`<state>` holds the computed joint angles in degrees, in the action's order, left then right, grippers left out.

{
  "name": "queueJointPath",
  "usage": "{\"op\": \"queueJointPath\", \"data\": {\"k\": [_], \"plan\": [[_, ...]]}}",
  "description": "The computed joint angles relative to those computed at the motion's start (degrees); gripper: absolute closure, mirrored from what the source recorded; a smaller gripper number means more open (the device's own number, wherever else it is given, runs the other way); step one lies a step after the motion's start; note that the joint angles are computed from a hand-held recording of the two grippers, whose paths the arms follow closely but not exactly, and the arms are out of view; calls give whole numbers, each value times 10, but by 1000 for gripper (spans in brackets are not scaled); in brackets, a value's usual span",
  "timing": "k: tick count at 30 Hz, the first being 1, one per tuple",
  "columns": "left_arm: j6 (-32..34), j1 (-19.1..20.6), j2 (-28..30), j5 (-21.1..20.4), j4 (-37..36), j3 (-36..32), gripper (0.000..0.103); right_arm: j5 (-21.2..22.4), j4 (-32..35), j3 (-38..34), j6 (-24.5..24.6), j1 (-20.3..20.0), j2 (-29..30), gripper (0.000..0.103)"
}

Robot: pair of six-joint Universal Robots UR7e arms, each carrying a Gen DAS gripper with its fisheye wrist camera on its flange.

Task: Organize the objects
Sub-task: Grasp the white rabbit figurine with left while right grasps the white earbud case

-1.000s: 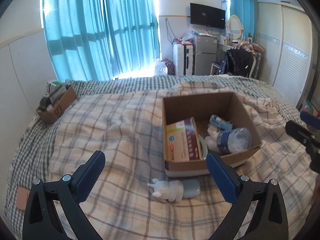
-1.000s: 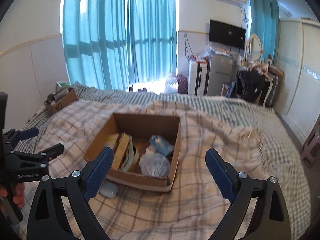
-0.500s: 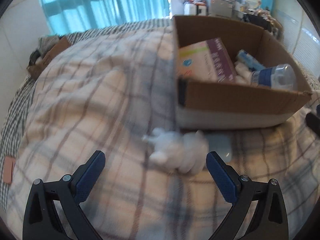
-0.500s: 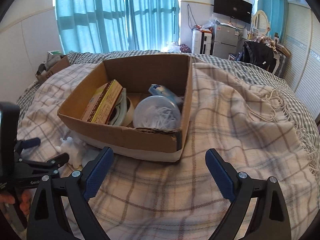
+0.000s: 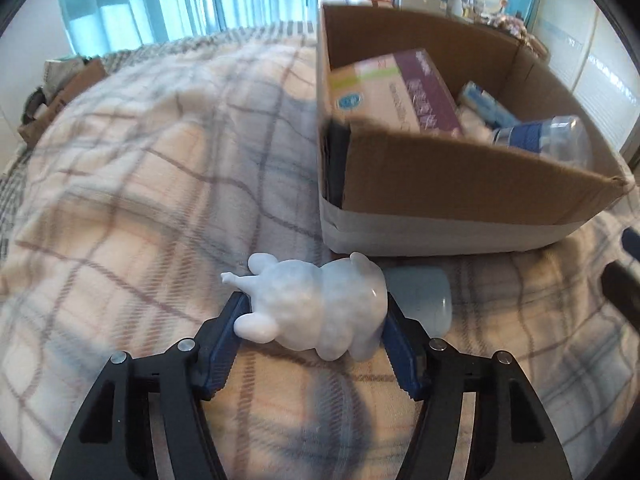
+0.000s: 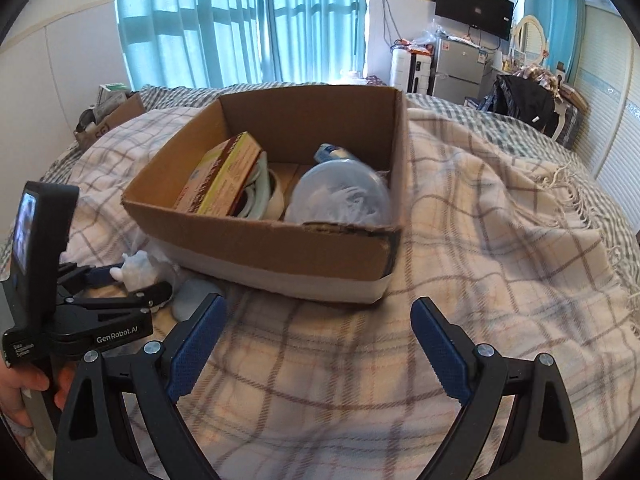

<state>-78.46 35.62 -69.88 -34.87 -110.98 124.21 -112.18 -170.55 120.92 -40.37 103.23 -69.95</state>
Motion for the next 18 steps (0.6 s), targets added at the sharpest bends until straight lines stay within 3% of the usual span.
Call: {"op": "queueJointPath", "data": {"k": [5, 10, 14, 18], "plan": [[-90, -64, -56, 27, 119, 4, 37, -7, 0, 14, 0, 16, 5, 10], [-146, -74, -89, 58, 290, -31, 37, -36, 13, 13, 7, 43, 45, 10], [-136, -59, -141, 51, 266, -1, 37, -46, 20, 1, 30, 57, 90, 21], [-110, -41, -168, 41, 207, 29, 37, -64, 16, -21, 57, 64, 146, 21]]}}
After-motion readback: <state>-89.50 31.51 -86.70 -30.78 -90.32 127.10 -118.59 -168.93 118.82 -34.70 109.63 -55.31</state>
